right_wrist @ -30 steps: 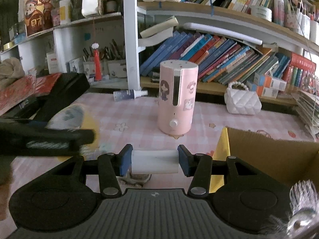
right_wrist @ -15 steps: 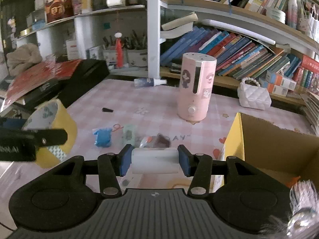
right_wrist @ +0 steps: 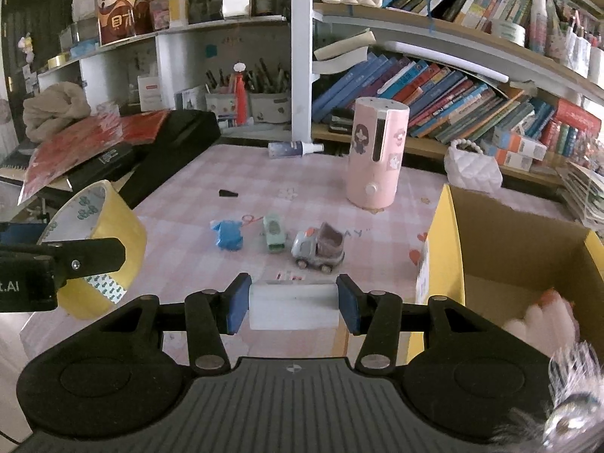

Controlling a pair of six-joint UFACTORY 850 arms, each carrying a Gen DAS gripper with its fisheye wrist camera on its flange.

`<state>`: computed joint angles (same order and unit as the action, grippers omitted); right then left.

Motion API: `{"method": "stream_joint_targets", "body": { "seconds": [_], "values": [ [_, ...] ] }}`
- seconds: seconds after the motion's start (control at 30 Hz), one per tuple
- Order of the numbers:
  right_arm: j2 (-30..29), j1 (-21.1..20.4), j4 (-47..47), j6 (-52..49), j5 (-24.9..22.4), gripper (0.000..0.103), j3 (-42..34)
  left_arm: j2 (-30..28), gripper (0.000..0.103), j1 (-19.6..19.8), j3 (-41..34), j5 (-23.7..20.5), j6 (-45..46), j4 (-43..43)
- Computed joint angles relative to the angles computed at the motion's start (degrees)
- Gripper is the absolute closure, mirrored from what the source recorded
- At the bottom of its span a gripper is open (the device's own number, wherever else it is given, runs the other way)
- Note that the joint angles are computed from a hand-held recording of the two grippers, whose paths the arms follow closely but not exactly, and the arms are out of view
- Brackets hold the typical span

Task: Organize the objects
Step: 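Grasp and lift the yellow tape roll with the left tool while the right tool holds the block, then carry the tape roll and white block over the yellow box with both tools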

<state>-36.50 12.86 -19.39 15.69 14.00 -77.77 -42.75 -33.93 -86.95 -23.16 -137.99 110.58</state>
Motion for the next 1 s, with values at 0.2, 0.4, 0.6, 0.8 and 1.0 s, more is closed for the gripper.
{"method": "stream_joint_targets", "body": {
  "seconds": [0.2, 0.4, 0.6, 0.8, 1.0],
  "values": [
    [4.26, 1.62, 9.86, -8.25, 0.83, 0.057, 6.66, 4.16, 0.019, -1.17, 7.22, -0.34, -6.87, 5.25],
    [8.35, 3.32, 17.52, -14.24, 2.23, 0.057, 13.23, 7.62, 0.019, -2.34, 12.82, -1.01, -10.90, 8.91],
    [11.83, 4.38, 24.71, -18.70, 3.89, 0.057, 18.82, 9.71, 0.019, -3.36, 16.33, -0.58, -13.23, 12.16],
    [14.57, 4.99, 32.53, -22.87, 4.98, 0.057, 23.35, 10.69, 0.019, -4.41, 18.02, 0.29, -15.59, 16.56],
    [16.91, 4.76, 40.96, -27.94, 6.55, 0.057, 26.60, 10.13, 0.019, -4.99, 17.14, 1.58, -18.87, 22.58]
  ]
}}
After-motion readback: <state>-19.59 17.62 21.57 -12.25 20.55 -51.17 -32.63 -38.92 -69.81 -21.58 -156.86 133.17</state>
